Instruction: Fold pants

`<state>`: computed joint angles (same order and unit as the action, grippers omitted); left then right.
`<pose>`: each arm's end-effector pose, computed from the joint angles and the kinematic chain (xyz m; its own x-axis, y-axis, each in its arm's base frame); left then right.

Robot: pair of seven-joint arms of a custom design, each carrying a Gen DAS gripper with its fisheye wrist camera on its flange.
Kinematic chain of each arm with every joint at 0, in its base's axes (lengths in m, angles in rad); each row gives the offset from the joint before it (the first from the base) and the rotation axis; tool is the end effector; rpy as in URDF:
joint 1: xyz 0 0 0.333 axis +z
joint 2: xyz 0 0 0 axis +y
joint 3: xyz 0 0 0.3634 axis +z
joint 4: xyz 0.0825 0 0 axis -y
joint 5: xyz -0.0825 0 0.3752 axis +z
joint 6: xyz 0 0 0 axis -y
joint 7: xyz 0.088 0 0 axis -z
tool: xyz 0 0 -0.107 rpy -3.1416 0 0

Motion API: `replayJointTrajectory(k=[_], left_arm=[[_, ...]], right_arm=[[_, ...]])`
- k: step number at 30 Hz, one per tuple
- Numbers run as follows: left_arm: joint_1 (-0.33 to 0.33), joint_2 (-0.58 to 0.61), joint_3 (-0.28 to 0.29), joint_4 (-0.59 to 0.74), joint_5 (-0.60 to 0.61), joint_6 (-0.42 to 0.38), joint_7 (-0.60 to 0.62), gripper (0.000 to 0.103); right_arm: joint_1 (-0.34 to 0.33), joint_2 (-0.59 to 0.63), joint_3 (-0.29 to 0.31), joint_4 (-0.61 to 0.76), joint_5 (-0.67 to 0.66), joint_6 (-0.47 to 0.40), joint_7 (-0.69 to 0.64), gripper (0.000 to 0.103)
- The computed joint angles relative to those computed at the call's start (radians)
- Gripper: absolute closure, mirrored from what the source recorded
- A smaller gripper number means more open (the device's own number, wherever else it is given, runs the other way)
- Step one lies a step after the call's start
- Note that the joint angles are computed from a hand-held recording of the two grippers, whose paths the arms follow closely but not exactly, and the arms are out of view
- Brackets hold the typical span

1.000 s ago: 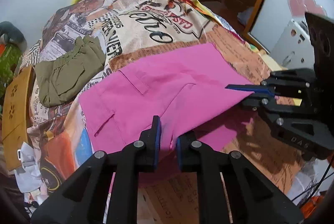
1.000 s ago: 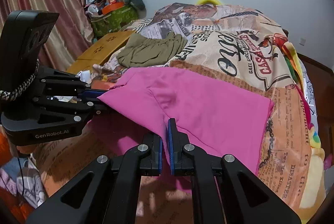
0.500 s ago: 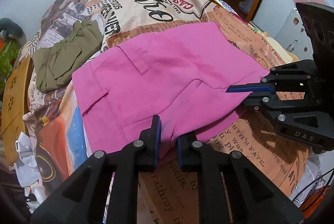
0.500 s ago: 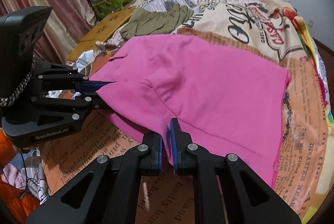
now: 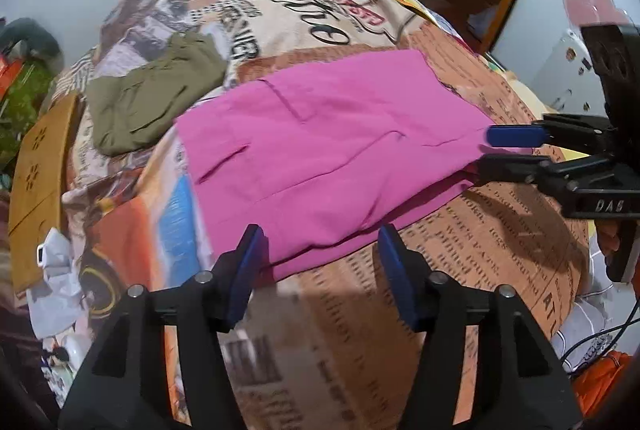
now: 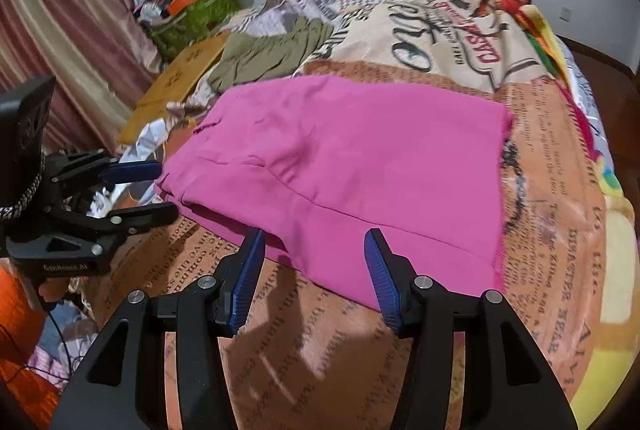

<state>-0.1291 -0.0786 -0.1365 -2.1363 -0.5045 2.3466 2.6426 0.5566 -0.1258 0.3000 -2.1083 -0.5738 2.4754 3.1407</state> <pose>0.5185 -0.1503 0.5228 -0.8609 -0.5085 0.0148 -0.4555 0.7576 -0.4676 0.3482 0.4160 0.5730 -0.2146 -0.9169 -0.3366 -0.7637 0.3723 -0.5273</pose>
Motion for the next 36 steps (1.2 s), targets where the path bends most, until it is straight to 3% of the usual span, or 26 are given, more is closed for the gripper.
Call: replayJointTrajectory(k=[5,13,16,20,26,28,31,33,36], left_arm=[[0.017,-0.001,0.013,0.001,-0.020,0.071,-0.030,0.044],[0.043,0.079,0.004,0.074,0.040,0.031,-0.212,0.044],[0.053,0.108,-0.002,0.102,0.043,-0.023,-0.261,0.044],[0.062,0.109,-0.011,0.097,0.016,-0.048,-0.233,0.046],[0.058,0.110,-0.018,0.089,0.021,-0.055,-0.236,0.057],[0.058,0.109,-0.019,0.085,0.020,-0.042,-0.233,0.058],[0.056,0.099,-0.019,0.074,0.015,-0.027,-0.214,0.064],[0.051,0.088,-0.021,0.061,0.018,-0.005,-0.201,0.068],[0.038,0.059,-0.024,0.014,0.040,0.103,-0.183,0.072]], right_arm=[[-0.001,-0.047,0.026,-0.015,-0.040,-0.089,0.090,0.055],[-0.013,-0.116,0.061,-0.068,-0.038,-0.237,0.218,0.055],[-0.015,-0.135,0.060,-0.103,-0.012,-0.229,0.252,0.055],[-0.019,-0.145,0.067,-0.132,-0.002,-0.210,0.279,0.055],[-0.028,-0.144,0.071,-0.163,-0.011,-0.143,0.310,0.055],[-0.032,-0.140,0.072,-0.171,-0.022,-0.120,0.314,0.074],[-0.032,-0.129,0.077,-0.174,-0.033,-0.110,0.319,0.084],[-0.030,-0.122,0.077,-0.172,-0.040,-0.108,0.318,0.085],[-0.025,-0.118,0.073,-0.172,-0.042,-0.107,0.309,0.086]])
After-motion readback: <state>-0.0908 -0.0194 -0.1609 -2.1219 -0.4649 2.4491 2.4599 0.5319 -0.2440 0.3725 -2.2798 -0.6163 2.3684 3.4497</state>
